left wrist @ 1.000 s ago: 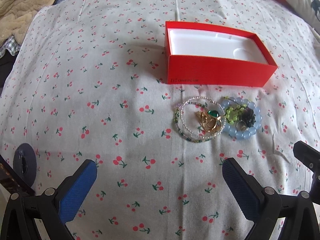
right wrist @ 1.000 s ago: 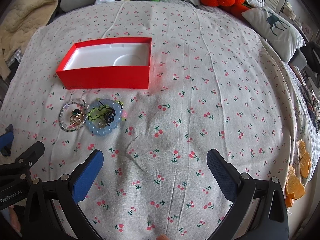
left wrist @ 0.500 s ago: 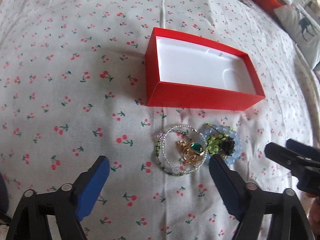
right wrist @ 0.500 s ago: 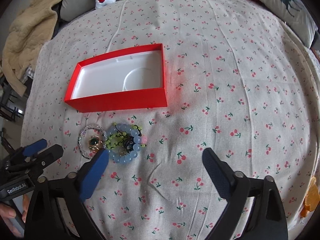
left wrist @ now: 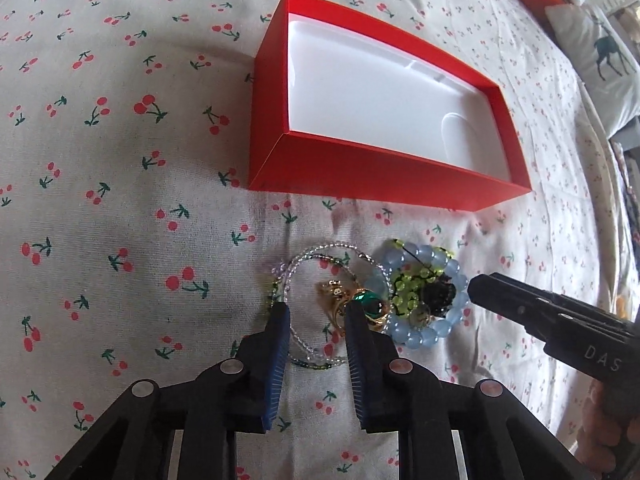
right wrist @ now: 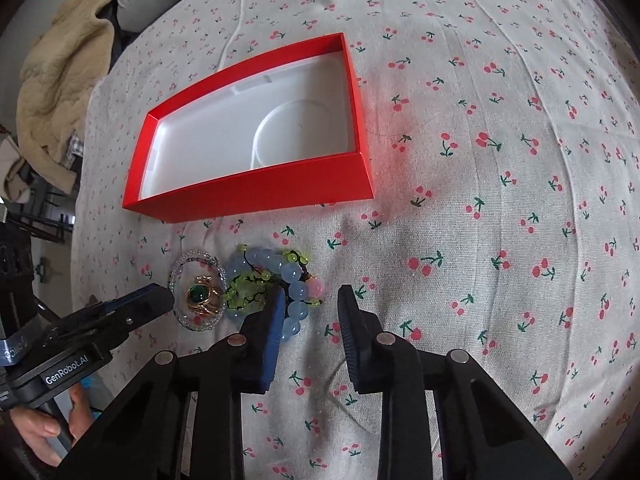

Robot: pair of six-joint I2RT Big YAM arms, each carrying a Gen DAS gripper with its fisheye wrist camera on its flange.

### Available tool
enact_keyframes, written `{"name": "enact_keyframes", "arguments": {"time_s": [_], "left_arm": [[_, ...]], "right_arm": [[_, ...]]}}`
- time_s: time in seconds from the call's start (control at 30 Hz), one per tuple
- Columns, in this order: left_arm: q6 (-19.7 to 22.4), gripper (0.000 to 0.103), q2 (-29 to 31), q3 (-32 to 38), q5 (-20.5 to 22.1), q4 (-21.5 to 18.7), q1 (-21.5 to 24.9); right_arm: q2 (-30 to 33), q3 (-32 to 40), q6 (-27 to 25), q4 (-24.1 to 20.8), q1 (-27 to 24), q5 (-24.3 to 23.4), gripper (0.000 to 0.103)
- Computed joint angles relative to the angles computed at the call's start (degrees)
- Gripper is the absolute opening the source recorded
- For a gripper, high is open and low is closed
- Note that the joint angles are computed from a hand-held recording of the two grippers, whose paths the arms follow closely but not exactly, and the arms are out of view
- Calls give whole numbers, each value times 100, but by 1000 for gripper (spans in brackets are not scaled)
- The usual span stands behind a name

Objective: Organize jewelry
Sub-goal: 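Grasp the clear-bead bracelet with the left gripper while the right gripper grasps the blue bead bracelet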

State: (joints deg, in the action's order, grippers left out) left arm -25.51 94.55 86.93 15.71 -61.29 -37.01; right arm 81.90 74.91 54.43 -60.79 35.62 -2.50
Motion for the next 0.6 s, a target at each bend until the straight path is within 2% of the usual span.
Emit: {"name": "enact_keyframes", "arguments": {"time_s": [0.13,0.37,0.5,0.6], "left_arm": [[8,19,129,80,-85,-126,3],[-98,17,203,83,-65,-121,19],[-109,2,232,98,-226,-154,-23],[-120,0,178,75,-288,-114,-48]], "right_arm": [[47,-4,-42,46,-33,-79,26],[219,48,-115,59,-48,-195,18],[241,56,-137,68,-34,-150,13],[236,104,-149,45,-10,-58,13]]}}
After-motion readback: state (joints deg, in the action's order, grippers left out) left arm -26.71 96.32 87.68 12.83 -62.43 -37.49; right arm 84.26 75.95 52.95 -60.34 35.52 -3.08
